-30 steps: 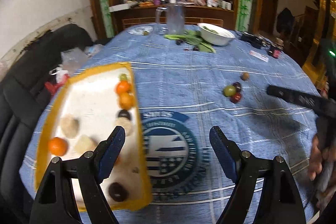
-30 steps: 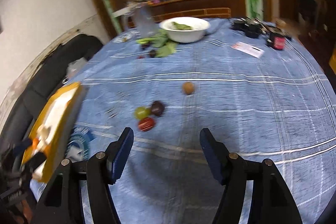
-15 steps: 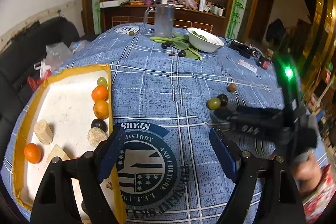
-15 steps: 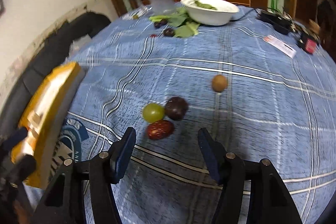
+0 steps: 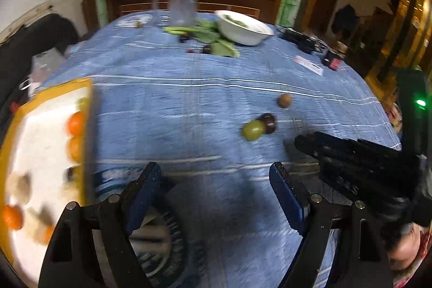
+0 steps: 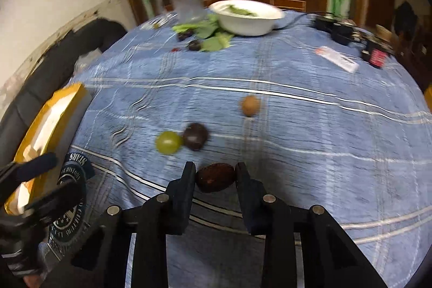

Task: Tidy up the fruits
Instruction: 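Grasp the red date with the right tool while the left tool grasps a green grape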

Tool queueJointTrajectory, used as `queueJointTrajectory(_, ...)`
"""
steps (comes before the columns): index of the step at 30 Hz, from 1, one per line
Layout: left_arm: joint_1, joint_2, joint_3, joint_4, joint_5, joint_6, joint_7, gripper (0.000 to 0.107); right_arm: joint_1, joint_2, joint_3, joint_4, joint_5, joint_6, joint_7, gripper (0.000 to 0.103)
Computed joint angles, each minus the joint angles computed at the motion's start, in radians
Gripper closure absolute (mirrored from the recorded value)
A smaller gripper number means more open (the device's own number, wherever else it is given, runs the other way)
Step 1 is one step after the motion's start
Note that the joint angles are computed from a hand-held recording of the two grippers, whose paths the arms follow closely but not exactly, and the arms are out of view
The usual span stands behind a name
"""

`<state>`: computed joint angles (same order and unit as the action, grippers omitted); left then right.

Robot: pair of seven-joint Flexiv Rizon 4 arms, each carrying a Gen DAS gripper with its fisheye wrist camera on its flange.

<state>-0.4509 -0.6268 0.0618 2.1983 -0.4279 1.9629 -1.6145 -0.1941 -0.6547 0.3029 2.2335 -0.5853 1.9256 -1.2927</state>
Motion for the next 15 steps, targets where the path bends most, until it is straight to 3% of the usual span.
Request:
queueJointTrajectory(2, 0.037, -0.026, -0.036, -0.044, 0.029, -0.026, 0.006, 0.028, -0.03, -0.005, 0.01, 0.002, -0.006, 0.014, 0.004, 0.071)
queueJointTrajectory(4, 0.085, -0.052, -0.079, -0.084, 0.074, -0.036, 0.008, 0.039, -0.09, -0.025, 0.05, -0.009, -0.046, 0.007, 0.027, 0.071)
queueJointTrajectory(6, 0.063, -0.076, -0.05, -0.129, 0.072, -0.076, 0.02, 0.05, -0.17, -0.054, 0.115, -0.028, -0.105, -0.026, 0.058, 0.071)
queueJointTrajectory(9, 0.092, -0.105, -0.069, -0.163, 0.108, -0.068, 0.024, 0.05, -0.239, -0.081, 0.174, -0.042, -0.147, -0.054, 0.071, 0.071)
queueJointTrajectory(11, 0.158, -0.125, -0.126, -0.181, 0.154, -0.063, 0.026, 0.05, -0.262, -0.093, 0.198, -0.049, -0.153, -0.068, 0.077, 0.071)
queueJointTrajectory(13, 0.205, -0.139, -0.166, -0.194, 0.192, -0.064, 0.028, 0.05, -0.275, -0.101, 0.213, -0.053, -0.146, -0.076, 0.078, 0.071)
queueJointTrajectory(15, 0.203, -0.15, -0.159, -0.213, 0.204, -0.078, 0.036, 0.052, -0.269, -0.097, 0.209, -0.051, -0.131, -0.071, 0.075, 0.071)
